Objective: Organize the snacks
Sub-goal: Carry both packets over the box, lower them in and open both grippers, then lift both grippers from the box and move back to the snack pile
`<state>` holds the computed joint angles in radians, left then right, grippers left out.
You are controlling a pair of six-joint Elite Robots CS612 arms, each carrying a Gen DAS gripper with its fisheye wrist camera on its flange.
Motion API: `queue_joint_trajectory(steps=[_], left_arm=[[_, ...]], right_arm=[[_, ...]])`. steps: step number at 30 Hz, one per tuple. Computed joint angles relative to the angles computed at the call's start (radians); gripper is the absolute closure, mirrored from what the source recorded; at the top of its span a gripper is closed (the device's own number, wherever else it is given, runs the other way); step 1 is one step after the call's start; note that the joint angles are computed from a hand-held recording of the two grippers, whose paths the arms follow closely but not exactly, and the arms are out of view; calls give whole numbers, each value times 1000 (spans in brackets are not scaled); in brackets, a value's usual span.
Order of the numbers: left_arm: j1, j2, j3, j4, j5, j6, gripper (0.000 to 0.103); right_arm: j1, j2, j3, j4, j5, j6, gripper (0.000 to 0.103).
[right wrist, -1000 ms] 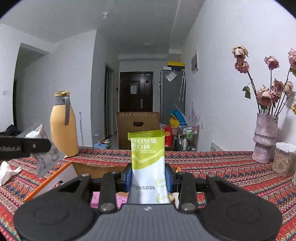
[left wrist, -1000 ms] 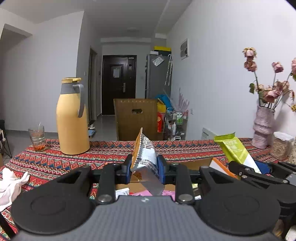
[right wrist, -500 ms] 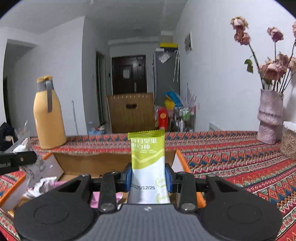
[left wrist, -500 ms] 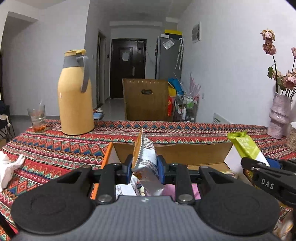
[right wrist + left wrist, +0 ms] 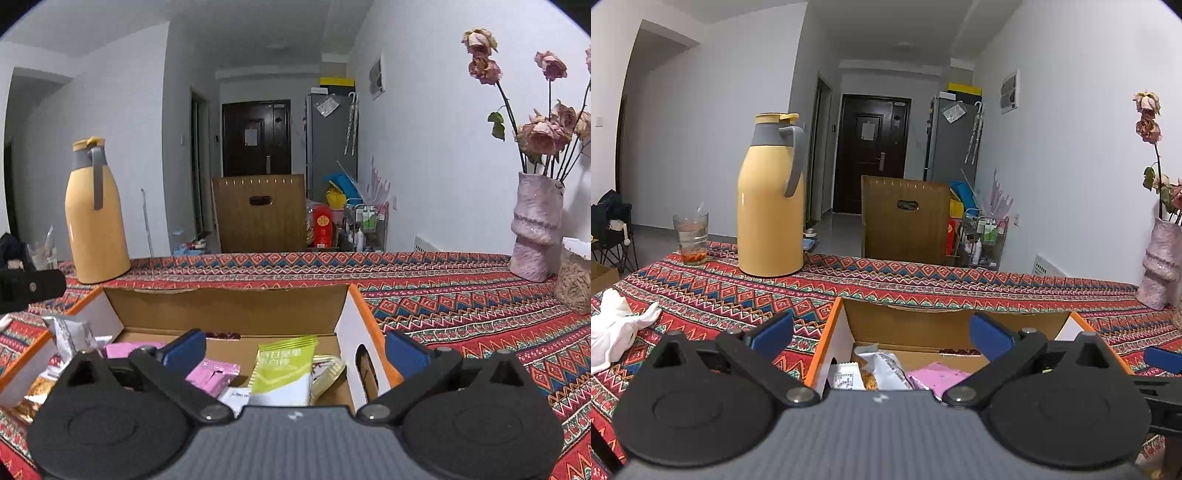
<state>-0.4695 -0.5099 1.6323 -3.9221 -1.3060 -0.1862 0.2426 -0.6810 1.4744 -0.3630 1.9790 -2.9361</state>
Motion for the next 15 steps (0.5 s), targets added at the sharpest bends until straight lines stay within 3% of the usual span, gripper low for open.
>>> queue_joint_trajectory(steps=[15], left_arm=[[-2, -5, 6, 30, -1, -9, 0]], right_arm=[[1, 5, -4, -2, 13, -3, 0]])
